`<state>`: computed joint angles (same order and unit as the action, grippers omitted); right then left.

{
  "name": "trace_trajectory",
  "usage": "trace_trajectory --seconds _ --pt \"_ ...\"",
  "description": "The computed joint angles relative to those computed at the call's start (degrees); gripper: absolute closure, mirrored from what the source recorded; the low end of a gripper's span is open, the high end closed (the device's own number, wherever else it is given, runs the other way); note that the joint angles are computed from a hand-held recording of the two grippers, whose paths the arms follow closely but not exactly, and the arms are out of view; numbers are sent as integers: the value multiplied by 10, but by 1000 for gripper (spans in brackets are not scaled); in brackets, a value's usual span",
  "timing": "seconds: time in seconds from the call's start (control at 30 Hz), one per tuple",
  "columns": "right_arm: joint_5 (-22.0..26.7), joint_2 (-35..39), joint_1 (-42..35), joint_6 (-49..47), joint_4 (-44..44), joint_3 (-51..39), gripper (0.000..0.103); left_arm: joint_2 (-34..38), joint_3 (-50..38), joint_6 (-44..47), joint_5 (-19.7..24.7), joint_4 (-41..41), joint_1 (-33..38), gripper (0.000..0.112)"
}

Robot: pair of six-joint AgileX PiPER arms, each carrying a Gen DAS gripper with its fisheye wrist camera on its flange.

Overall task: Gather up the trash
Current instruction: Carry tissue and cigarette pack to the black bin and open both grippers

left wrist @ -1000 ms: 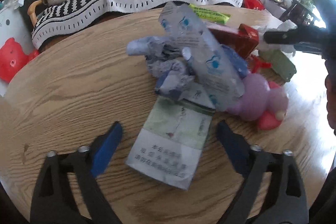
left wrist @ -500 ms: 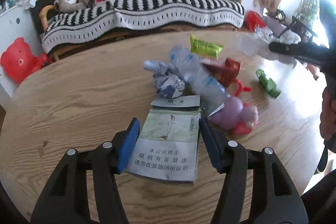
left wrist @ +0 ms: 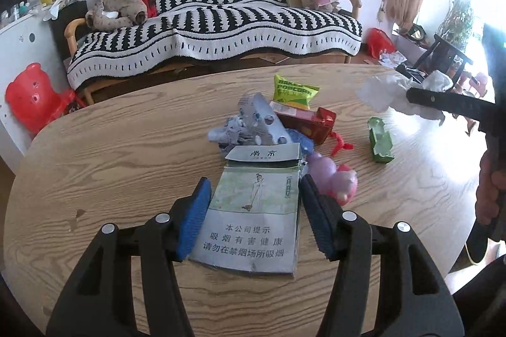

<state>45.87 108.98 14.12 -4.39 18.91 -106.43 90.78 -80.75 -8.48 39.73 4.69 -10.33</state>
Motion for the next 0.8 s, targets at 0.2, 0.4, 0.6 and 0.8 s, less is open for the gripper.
trace_trajectory --seconds 0.2,0.4,0.6,0.8 --pt "-4 -63 -33 -17 -2 74 88 6 -25 -49 15 38 -47 55" --pt "-2 -144 -106 -68 20 173 88 44 -90 -108 43 84 -136 55" --pt "30 -217 -256 -170 90 252 88 118 -193 -143 70 93 -230 55" --pt "86 -249 -451 -288 155 294 88 243 -370 -143 124 87 -330 55"
